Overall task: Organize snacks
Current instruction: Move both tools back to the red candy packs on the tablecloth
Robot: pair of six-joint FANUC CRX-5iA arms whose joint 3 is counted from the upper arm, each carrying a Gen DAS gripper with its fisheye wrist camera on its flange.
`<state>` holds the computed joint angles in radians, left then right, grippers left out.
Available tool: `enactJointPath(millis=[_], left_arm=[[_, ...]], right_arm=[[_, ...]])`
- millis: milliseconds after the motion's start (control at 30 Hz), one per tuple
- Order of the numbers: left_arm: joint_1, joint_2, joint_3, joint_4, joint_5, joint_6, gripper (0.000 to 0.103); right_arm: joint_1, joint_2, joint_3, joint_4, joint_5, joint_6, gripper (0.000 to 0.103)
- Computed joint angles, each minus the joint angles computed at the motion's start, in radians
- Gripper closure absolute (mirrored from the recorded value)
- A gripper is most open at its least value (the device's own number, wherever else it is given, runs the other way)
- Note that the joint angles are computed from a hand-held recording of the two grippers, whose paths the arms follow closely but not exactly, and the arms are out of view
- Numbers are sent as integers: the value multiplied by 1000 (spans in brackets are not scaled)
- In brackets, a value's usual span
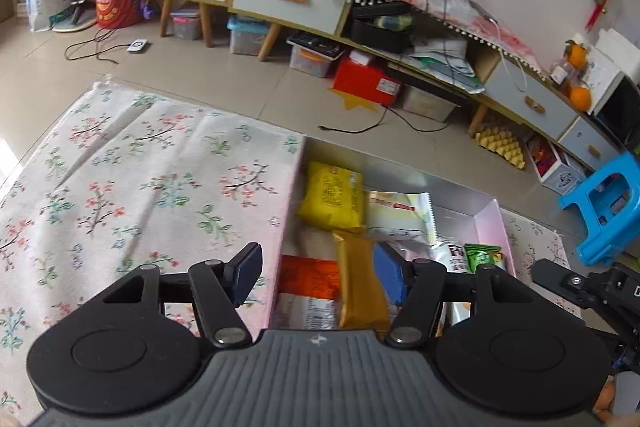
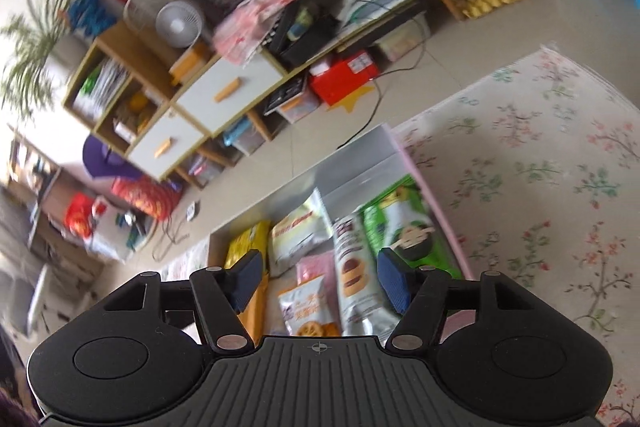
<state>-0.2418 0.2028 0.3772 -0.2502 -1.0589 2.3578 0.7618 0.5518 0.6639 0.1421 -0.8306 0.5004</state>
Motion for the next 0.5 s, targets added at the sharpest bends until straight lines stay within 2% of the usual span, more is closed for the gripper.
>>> enactJointPath(millis=[200, 500], left_arm=[[19, -2, -15, 39, -22, 24, 45], [-8, -3, 10, 21, -92, 34, 45]], right_arm=[[-17, 7, 23, -18, -75, -56, 37], [-4, 16, 82, -40, -184, 20, 37]])
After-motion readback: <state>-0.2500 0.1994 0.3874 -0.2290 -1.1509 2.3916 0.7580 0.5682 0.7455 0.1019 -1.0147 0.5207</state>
